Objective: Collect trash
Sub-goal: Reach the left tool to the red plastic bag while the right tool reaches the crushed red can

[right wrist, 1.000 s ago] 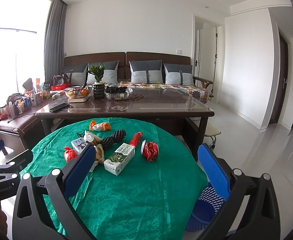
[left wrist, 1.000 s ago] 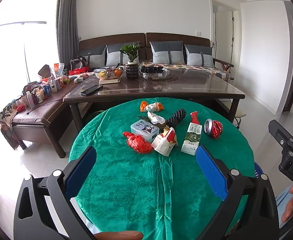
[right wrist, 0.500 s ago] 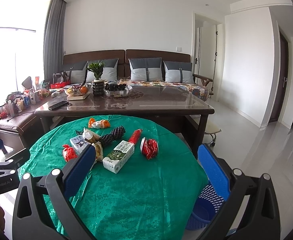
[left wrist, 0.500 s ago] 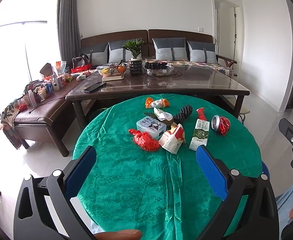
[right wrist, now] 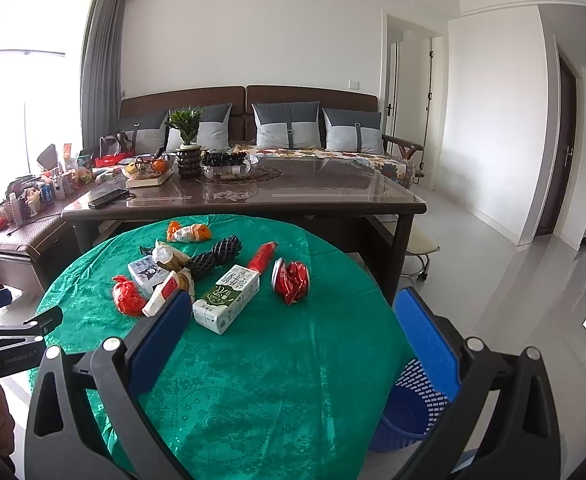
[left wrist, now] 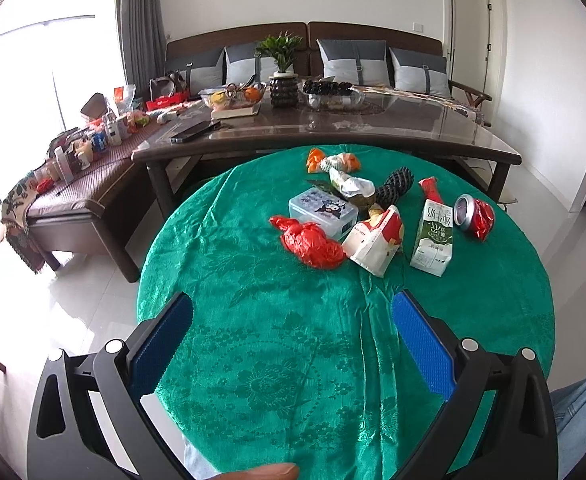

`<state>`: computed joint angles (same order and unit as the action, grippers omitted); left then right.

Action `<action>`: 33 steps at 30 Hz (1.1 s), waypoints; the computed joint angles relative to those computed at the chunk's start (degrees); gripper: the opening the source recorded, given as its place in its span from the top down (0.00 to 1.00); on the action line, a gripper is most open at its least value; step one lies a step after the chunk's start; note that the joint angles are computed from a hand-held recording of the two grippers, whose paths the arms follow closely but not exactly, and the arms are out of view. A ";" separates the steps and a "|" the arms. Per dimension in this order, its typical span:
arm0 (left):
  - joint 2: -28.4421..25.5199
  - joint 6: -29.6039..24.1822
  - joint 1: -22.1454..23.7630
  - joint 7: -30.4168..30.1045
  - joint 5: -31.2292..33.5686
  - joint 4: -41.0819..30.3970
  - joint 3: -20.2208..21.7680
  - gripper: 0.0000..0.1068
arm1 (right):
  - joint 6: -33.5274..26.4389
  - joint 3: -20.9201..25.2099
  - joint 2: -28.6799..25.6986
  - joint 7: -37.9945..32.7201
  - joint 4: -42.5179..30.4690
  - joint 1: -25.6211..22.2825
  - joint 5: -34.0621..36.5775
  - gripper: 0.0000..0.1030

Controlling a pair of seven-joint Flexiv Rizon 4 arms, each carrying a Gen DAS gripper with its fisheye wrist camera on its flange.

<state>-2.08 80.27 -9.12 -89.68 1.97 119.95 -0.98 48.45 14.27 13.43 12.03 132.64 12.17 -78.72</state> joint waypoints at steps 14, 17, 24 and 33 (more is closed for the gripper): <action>-10.79 -2.13 1.88 10.44 -19.18 -6.82 -4.55 0.07 | 12.16 -4.26 -4.45 0.32 1.41 -3.83 0.23 0.04; -14.68 -5.59 1.17 8.25 -19.40 -11.79 -3.73 0.07 | 13.72 -4.67 -5.08 -0.23 1.64 -4.39 0.55 0.04; -22.17 -12.71 -0.31 1.33 -15.07 -21.17 -0.45 0.13 | 29.94 -11.00 -10.67 2.04 -1.56 -10.38 -9.13 0.04; -26.93 -20.32 3.75 3.32 -18.86 -26.73 -4.02 0.34 | 30.60 -9.13 -27.32 -31.83 -15.53 -8.97 28.37 0.04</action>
